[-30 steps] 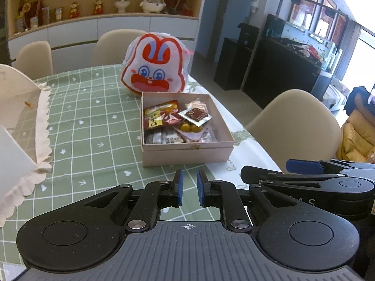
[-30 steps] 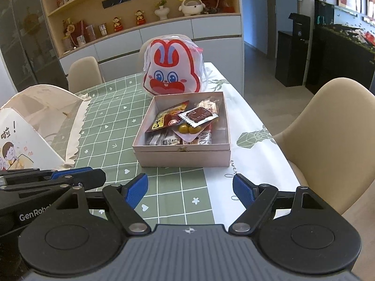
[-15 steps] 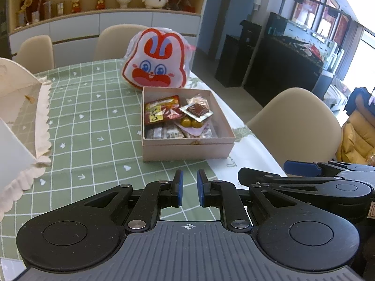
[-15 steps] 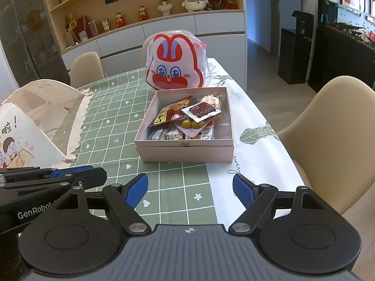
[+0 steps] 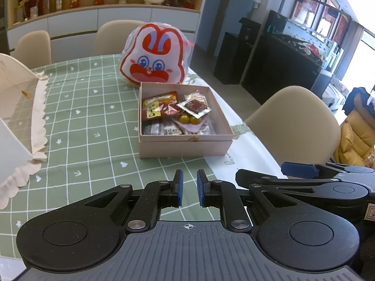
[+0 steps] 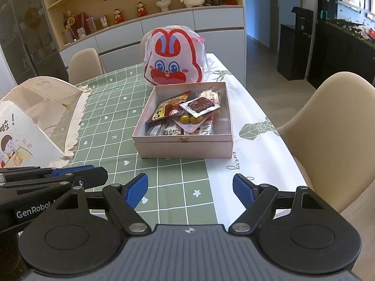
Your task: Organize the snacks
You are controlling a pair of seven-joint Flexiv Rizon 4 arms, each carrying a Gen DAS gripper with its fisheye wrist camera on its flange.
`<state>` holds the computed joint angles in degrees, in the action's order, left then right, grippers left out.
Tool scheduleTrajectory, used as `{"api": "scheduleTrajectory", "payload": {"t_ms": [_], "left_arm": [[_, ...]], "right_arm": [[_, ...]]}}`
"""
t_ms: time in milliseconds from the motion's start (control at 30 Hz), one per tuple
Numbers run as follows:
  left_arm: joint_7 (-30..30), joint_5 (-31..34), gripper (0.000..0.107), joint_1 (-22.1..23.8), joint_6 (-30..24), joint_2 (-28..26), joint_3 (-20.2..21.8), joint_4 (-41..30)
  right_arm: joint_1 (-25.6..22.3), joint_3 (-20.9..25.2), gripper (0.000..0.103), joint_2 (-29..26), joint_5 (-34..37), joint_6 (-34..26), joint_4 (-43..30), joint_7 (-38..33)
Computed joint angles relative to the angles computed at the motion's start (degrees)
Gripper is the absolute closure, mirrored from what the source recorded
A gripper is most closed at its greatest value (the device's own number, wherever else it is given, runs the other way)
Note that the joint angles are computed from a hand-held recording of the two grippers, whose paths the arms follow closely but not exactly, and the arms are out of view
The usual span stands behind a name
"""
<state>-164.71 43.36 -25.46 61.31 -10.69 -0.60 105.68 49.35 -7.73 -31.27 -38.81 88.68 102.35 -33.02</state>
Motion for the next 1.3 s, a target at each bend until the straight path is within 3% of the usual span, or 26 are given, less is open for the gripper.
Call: {"api": "scheduleTrajectory", "payload": {"t_ms": [1300], "left_arm": [[1.4, -0.7, 0.090, -0.6, -0.8, -1.0, 0.3, -0.8]], "right_arm": [[0.0, -0.3, 0.023, 0.2, 0.3, 0.2, 0.4, 0.2]]}}
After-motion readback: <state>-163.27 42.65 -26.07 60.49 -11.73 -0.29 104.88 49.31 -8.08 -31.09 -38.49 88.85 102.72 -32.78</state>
